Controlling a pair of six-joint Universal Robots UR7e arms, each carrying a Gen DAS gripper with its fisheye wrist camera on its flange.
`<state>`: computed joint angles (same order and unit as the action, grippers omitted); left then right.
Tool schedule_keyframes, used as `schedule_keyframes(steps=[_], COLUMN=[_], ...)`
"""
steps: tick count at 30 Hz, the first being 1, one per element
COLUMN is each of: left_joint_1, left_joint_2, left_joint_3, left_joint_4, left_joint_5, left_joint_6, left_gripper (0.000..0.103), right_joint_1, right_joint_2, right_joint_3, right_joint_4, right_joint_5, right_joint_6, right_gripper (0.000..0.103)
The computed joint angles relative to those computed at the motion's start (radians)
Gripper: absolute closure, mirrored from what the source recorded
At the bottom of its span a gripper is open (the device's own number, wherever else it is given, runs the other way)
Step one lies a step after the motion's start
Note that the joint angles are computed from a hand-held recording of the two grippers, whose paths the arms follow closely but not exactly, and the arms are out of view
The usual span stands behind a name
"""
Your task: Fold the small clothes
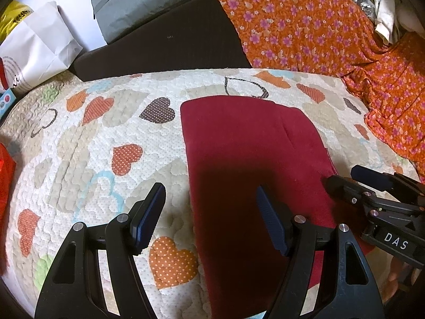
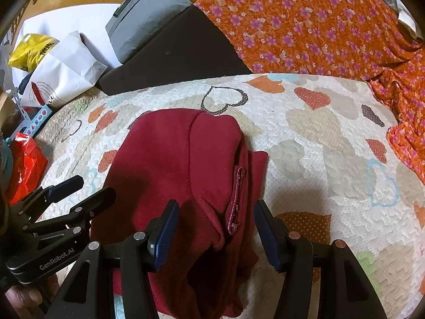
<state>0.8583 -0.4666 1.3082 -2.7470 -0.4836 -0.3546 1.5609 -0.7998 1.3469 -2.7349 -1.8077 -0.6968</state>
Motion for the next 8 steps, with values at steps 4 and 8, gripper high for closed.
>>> schedule_keyframes(steps=[4, 8], left_joint_1=[-0.003, -0.007], left_joint_2=[-0.004, -0.012], left_joint_3=[0.008, 0.022], left_joint_4=[-0.009, -0.013], left_joint_5=[0.009, 0.024], left_joint_6=[0.007, 0.007], left_gripper=[0.032, 0.032], right_joint_1=[0.001, 0.002], right_joint_2=[-0.003, -0.006], right_joint_3=[0.006, 0.013], right_joint_4=[-0.002, -0.008], right_joint_5=[-0.001, -0.001], right_joint_6=[-0.009, -0.013], right_gripper=[0.047, 0.047])
